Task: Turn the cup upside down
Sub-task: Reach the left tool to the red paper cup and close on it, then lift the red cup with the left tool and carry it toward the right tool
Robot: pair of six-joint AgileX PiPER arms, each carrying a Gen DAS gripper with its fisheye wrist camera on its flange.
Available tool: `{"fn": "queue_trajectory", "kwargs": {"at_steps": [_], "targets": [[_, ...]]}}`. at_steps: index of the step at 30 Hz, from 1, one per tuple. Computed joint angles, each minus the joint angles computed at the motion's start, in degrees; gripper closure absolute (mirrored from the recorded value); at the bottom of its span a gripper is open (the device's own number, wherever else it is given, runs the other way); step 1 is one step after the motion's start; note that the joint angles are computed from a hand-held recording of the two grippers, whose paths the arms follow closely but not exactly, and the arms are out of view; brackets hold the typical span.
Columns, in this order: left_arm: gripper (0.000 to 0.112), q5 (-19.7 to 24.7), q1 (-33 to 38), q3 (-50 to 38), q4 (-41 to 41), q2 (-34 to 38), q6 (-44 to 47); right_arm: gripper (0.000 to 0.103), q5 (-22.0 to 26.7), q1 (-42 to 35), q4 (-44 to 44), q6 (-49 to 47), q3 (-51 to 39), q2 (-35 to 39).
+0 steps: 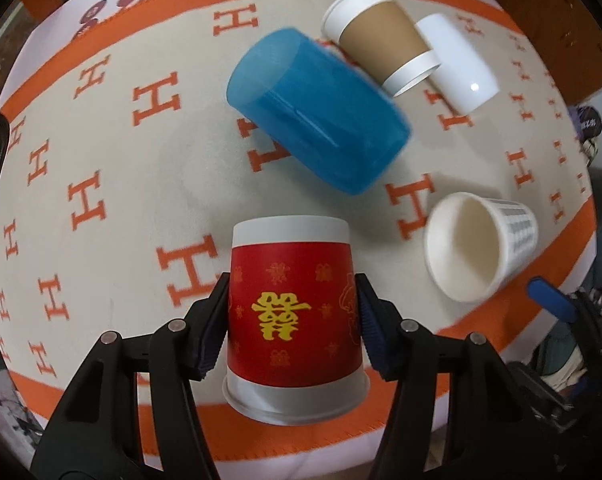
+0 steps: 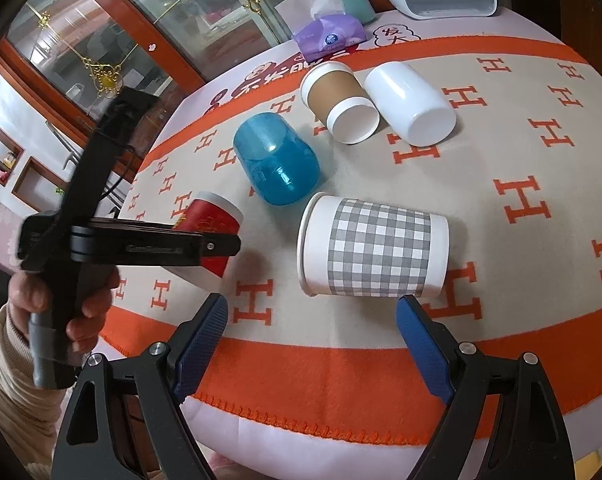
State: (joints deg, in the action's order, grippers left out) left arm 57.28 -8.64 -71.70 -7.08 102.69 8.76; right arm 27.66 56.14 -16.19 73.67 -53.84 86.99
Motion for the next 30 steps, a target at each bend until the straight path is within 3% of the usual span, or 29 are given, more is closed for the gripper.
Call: {"fn": "queue_trajectory", "kwargs": {"at_steps": [7, 11, 22, 28, 30], "targets": [[0.057, 1.3, -1.7, 7.8, -5.3, -11.2, -3.0, 0.016, 1.4, 3.4, -4.1, 6.0, 1.6, -2.6], [0.057, -2.3, -2.8, 17.1, -9.4, -16.5, -4.6, 0.016, 1.1, 5.0, -4.7, 8.9, 4.4, -4.0], [0.056, -14.2, -5.5, 34.0, -18.4, -20.4, -4.0, 0.016, -0.2, 8.2, -4.1, 13.9, 10.1, -6.1], [0.054, -16.2, -4.4, 34.9, -19.4, -19.2, -3.2, 0.016, -0.7, 8.8, -4.1, 14.9, 11.4, -6.5], [0.042, -16.0, -4.4, 34.8, -18.8, -19.3, -3.5, 0.016, -0.7, 9.0, -4.2, 15.2, 11.5, -6.7]]}}
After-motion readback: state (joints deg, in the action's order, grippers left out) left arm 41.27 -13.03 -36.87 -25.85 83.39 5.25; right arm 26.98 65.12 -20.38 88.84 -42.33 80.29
